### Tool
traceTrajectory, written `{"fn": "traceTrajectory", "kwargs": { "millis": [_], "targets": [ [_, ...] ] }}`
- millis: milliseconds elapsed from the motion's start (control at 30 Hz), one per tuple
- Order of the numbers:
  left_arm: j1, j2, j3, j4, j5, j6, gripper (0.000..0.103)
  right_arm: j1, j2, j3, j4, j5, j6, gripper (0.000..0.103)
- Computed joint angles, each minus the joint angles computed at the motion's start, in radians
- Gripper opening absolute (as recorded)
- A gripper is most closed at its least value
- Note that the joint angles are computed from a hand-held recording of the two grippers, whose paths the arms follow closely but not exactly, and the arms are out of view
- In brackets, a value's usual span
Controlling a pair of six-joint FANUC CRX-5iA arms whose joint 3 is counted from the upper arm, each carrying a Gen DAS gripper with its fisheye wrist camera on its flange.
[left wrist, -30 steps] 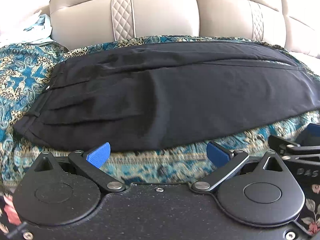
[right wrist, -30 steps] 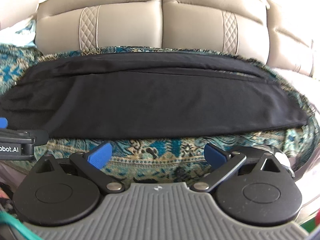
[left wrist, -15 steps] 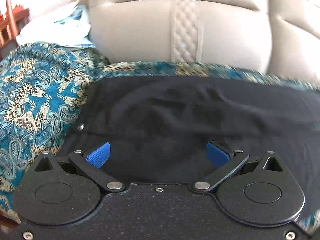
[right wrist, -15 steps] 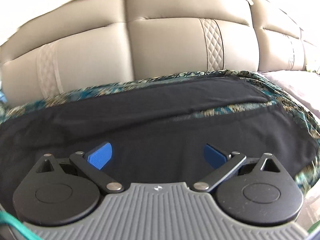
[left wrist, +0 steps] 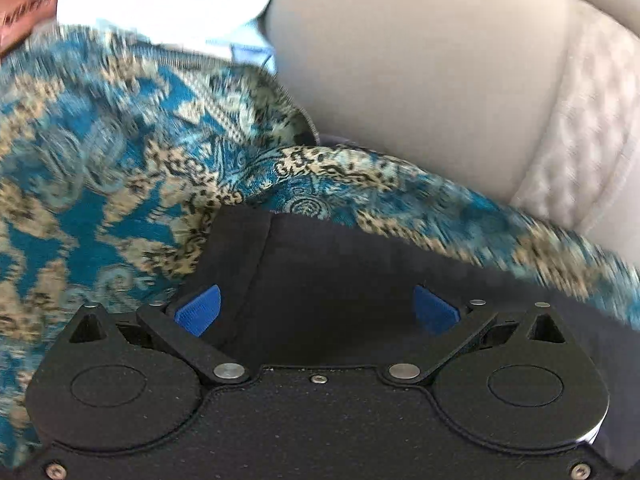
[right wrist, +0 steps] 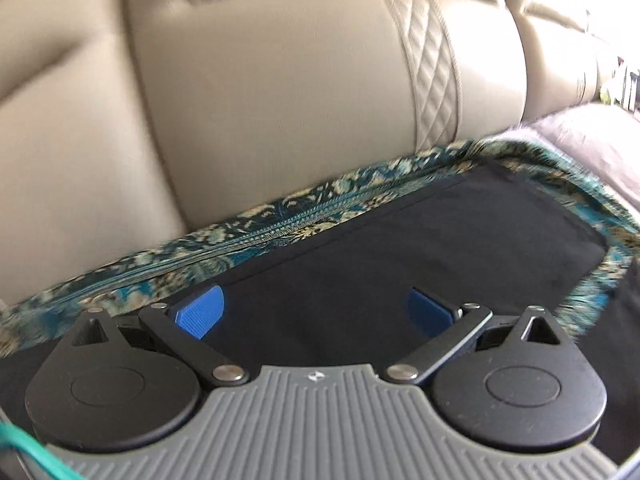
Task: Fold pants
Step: 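Lower both tools onto the black trousers and close the right tool, then close the left tool on the trousers while the right tool holds its grip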
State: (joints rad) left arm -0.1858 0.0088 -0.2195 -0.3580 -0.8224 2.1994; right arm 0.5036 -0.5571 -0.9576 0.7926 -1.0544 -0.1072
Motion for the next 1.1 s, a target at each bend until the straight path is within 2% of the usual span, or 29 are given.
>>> {"fn": "traceTrajectory", "kwargs": {
  "millis": [67, 167, 300, 433, 533, 600, 667, 700, 733, 767, 867, 1100],
  "targets": [
    [0.010, 0.051, 0.035, 0.002, -0.010, 0.040, 0.103, -0.091, 0.101, 0.032, -0.011, 0.097, -0.003, 0.103],
    [-0.015, 0.121, 0.105, -0.078, -0.055, 0.123, 0.103, -0.160, 0.231, 0.077, -0.008, 0.156, -0.011, 0.103],
    [-0.035, 0.191, 0.167, -0.148, -0.090, 0.172, 0.103, -0.180, 0.358, 0.100, 0.084, 0.159, -0.073, 0.103],
    [-0.036, 0.215, 0.188, -0.169, -0.110, 0.212, 0.103, -0.192, 0.432, 0.133, 0.108, 0.174, -0.033, 0.103],
    [-0.047, 0.219, 0.193, -0.203, -0.124, 0.233, 0.103, -0.160, 0.497, 0.199, 0.043, 0.066, 0.026, 0.101],
    [-0.049, 0.217, 0.193, -0.211, -0.126, 0.240, 0.103, -0.162, 0.495, 0.223, -0.002, 0.039, 0.017, 0.089],
    [-0.043, 0.218, 0.193, -0.210, -0.124, 0.247, 0.103, -0.157, 0.497, 0.241, -0.014, -0.008, 0.008, 0.052],
    [-0.045, 0.221, 0.195, -0.212, -0.126, 0.258, 0.103, -0.155, 0.499, 0.249, -0.017, -0.024, 0.013, 0.042],
    [-0.049, 0.225, 0.198, -0.216, -0.128, 0.267, 0.103, -0.153, 0.498, 0.256, -0.025, -0.040, 0.029, 0.024],
    [-0.050, 0.228, 0.202, -0.219, -0.131, 0.272, 0.103, -0.153, 0.488, 0.256, -0.034, -0.042, 0.047, 0.015],
    [-0.050, 0.231, 0.206, -0.219, -0.134, 0.274, 0.103, -0.159, 0.426, 0.234, -0.053, -0.022, 0.064, 0.002],
    [0.001, 0.202, 0.172, -0.131, -0.108, 0.241, 0.102, -0.145, 0.222, 0.108, -0.002, -0.042, 0.049, 0.002]
  ]
}}
